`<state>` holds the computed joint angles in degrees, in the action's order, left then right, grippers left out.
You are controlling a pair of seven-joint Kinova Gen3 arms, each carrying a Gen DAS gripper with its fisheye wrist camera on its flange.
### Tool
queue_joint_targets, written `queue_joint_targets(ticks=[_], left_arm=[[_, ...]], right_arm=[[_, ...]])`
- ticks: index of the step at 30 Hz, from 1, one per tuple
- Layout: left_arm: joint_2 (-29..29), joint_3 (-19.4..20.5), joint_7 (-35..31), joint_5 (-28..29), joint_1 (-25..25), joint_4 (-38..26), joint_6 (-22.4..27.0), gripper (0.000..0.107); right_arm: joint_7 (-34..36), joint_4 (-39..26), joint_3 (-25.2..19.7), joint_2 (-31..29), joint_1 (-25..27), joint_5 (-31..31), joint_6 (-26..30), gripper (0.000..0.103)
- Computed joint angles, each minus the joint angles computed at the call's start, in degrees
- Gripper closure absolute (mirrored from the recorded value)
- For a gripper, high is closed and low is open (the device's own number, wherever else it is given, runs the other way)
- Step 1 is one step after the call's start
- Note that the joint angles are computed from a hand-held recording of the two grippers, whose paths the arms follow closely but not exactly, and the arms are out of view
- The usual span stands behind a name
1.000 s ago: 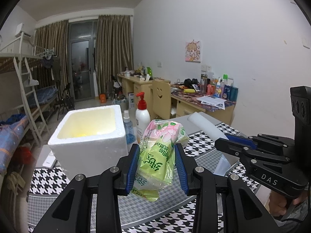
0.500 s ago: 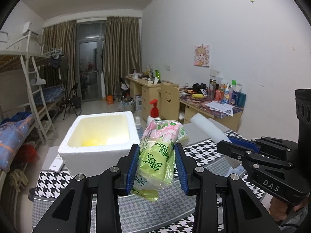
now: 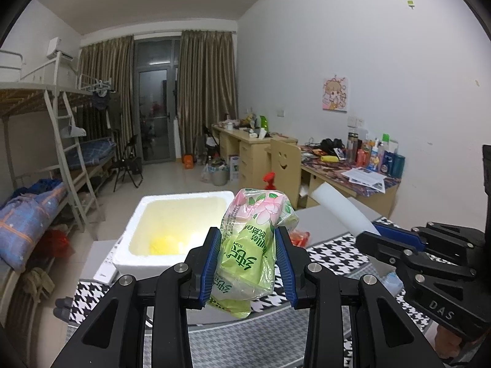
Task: Organize soft objects
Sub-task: 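Carry the tissue pack and roller over the white foam box with both tools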
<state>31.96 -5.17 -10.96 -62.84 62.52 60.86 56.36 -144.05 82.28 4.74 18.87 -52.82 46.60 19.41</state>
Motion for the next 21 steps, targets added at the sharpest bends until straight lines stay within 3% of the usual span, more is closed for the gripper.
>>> queue_joint_targets(ticks=[11, 21], left_arm=[[0.6, -1.1, 0.0, -1.0, -0.9, -1.8, 2.6, 0.07], [1.7, -1.6, -2.3, 0.3, -2.6, -4.3, 3.6, 0.07]], right_arm=[[5.0, -5.1, -1.2, 2.2, 1.2, -2.9, 1.0, 0.083], [17.1, -12.6, -4.0, 5.9, 4.5, -14.4, 3.7, 0.083]])
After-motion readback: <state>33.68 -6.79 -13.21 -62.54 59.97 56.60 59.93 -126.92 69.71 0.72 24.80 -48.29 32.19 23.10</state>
